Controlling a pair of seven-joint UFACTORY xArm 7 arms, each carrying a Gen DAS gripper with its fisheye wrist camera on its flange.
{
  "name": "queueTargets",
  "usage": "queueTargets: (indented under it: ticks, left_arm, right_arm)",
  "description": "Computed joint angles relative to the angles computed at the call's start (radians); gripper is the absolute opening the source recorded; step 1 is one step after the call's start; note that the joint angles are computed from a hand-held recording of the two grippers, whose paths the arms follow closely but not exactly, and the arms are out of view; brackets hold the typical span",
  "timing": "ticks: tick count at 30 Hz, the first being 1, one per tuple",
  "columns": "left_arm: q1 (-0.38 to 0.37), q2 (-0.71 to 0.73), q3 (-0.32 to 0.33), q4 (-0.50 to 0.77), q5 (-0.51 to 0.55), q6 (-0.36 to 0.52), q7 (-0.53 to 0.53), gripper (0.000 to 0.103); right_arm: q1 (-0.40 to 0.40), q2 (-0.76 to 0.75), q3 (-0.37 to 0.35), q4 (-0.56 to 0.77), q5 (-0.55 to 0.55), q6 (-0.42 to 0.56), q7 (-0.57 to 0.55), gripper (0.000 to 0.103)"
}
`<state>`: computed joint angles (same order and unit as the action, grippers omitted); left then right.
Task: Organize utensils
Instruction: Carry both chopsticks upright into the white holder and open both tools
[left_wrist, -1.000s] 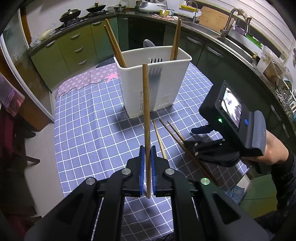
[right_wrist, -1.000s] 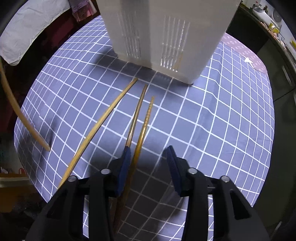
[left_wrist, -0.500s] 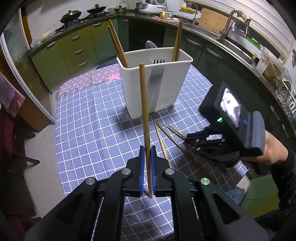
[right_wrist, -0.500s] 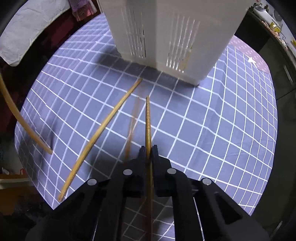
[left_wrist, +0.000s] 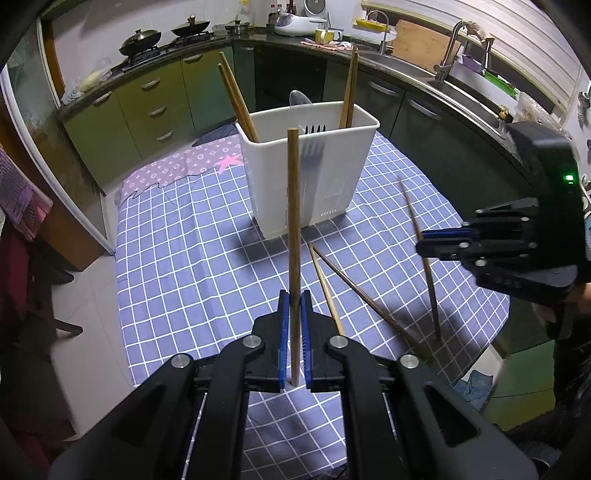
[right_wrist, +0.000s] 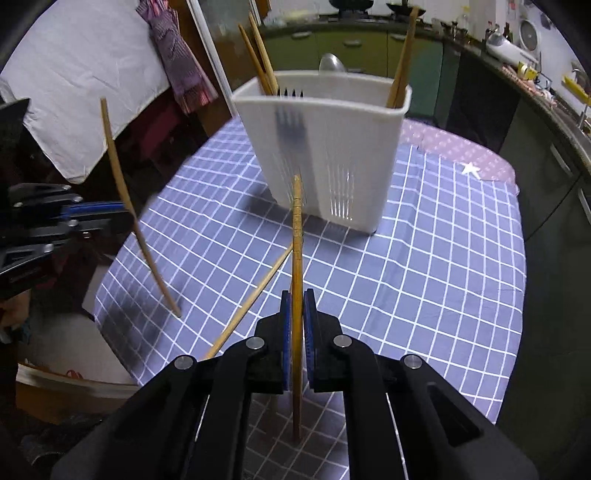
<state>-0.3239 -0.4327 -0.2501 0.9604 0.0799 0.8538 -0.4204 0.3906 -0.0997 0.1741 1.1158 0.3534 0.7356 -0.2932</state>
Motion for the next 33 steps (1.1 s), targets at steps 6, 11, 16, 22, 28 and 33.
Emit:
queueTargets:
  ticks: [6,11,16,22,28,33]
  left_arm:
    - [0.002,-0.012,-0.004,0.000,0.007,0.007,-0.007,0.006]
    - [0.004,-0.014,-0.005,0.007,0.013,0.014,-0.005,0.006]
    - [0.006,-0.010,-0.008,0.020,0.018,0.018,-0.006,0.006]
    - [0.005,0.002,-0.009,0.044,0.022,0.027,-0.003,0.006]
    - [0.011,0.022,-0.006,0.092,0.028,0.034,0.001,0.006]
    - [0.019,0.055,-0.005,0.180,0.041,0.063,0.008,0.006]
  right_arm:
    - [0.000,-0.054,-0.010,-0.032,0.015,-0.011,-0.012,0.007]
    - [0.003,-0.076,-0.016,-0.041,0.025,-0.017,-0.018,0.007]
    - [0.008,-0.079,-0.016,-0.034,0.024,-0.021,-0.016,0.007]
    - [0.010,-0.080,-0.020,-0.010,0.036,-0.024,-0.024,0.007]
    - [0.012,-0.079,-0.019,0.032,0.042,-0.030,-0.031,0.007]
    - [0.011,-0.077,-0.018,0.100,0.034,-0.022,-0.033,0.007]
